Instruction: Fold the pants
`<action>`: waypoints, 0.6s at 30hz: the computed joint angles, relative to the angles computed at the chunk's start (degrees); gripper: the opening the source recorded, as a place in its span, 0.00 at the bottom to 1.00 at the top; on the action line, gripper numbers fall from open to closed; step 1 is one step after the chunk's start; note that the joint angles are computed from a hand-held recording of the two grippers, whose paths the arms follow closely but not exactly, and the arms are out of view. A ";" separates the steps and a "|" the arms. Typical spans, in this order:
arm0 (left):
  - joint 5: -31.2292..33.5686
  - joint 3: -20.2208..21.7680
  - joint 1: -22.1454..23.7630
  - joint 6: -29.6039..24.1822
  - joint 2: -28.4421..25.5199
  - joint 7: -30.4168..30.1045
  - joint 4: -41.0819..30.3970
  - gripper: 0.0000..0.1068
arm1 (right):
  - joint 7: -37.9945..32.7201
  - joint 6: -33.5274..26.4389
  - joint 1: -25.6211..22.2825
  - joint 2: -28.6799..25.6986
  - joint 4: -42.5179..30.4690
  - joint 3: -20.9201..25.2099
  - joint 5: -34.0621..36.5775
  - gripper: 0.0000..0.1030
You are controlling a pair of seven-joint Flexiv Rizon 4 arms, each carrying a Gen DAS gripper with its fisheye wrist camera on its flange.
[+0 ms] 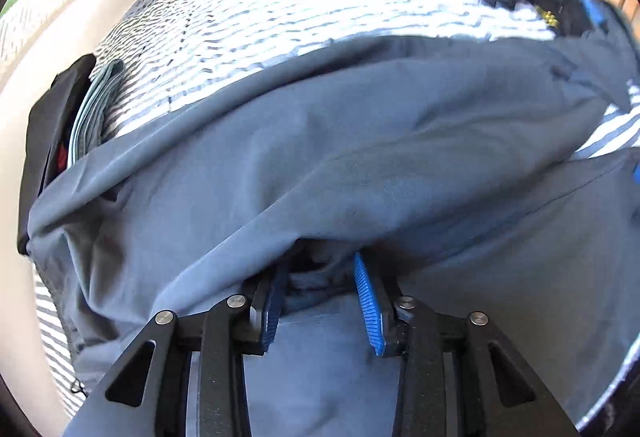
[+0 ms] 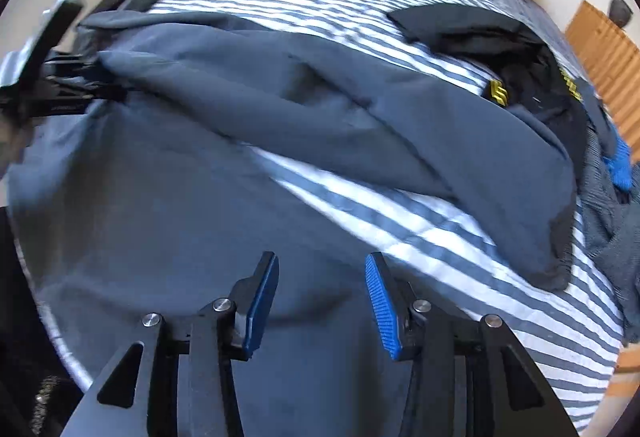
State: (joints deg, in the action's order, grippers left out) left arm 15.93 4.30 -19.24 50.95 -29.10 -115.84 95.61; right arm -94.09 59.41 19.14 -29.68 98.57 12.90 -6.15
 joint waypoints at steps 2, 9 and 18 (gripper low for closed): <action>-1.85 -1.38 1.07 2.85 2.73 1.52 3.96 0.35 | -3.81 -0.98 -0.15 0.02 -0.54 3.62 2.08 0.40; -7.99 -5.23 2.83 3.61 6.73 12.03 11.76 0.26 | -4.89 -3.94 3.93 -6.23 -6.60 2.98 3.40 0.20; -5.24 -0.06 1.53 3.28 -2.13 7.06 0.60 0.13 | 3.80 -3.73 7.31 -13.35 -16.77 -3.31 -2.64 0.09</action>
